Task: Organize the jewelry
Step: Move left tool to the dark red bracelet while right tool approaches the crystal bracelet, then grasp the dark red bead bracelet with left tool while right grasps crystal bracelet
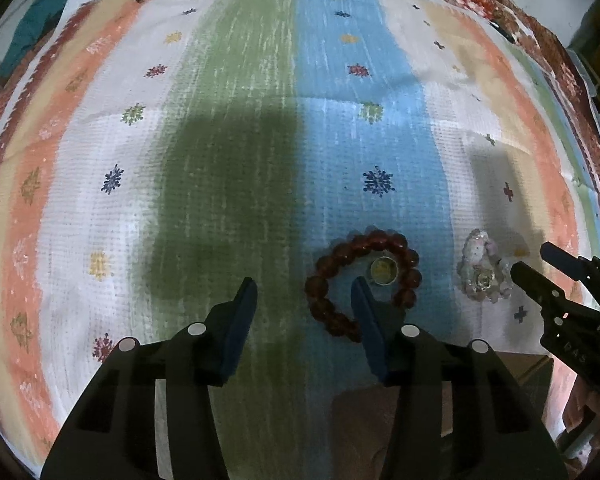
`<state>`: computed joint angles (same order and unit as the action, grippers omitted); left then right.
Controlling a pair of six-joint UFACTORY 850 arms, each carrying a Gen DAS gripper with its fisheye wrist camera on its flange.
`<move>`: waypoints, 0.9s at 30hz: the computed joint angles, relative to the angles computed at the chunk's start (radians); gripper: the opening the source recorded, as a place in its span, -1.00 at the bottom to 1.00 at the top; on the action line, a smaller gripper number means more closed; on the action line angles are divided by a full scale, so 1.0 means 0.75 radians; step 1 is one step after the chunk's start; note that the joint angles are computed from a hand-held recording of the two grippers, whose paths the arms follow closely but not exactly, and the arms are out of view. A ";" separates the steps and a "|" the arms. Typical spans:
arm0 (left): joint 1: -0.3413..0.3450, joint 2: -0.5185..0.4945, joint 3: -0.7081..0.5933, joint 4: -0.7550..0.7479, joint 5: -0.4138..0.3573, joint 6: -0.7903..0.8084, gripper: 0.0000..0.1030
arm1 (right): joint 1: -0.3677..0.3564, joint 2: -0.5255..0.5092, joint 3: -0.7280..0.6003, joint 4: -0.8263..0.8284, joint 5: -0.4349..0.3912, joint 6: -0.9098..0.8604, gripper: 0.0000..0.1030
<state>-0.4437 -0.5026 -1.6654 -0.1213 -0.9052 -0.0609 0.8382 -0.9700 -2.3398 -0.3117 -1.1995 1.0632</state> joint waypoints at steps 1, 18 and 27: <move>0.000 -0.005 -0.004 0.002 -0.001 0.001 -0.07 | -0.001 -0.004 -0.003 0.006 -0.001 -0.005 0.14; -0.008 -0.043 -0.021 0.052 0.002 0.051 -0.72 | -0.018 -0.009 0.025 0.029 0.009 -0.032 -0.49; -0.007 -0.022 -0.020 0.082 0.006 0.031 -0.75 | -0.021 0.062 0.120 0.025 0.086 0.008 -0.78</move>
<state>-0.4493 -0.5191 -1.6806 -0.0597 -0.9009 -0.0380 0.8227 -0.9232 -2.2499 -0.2933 -1.1347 1.0692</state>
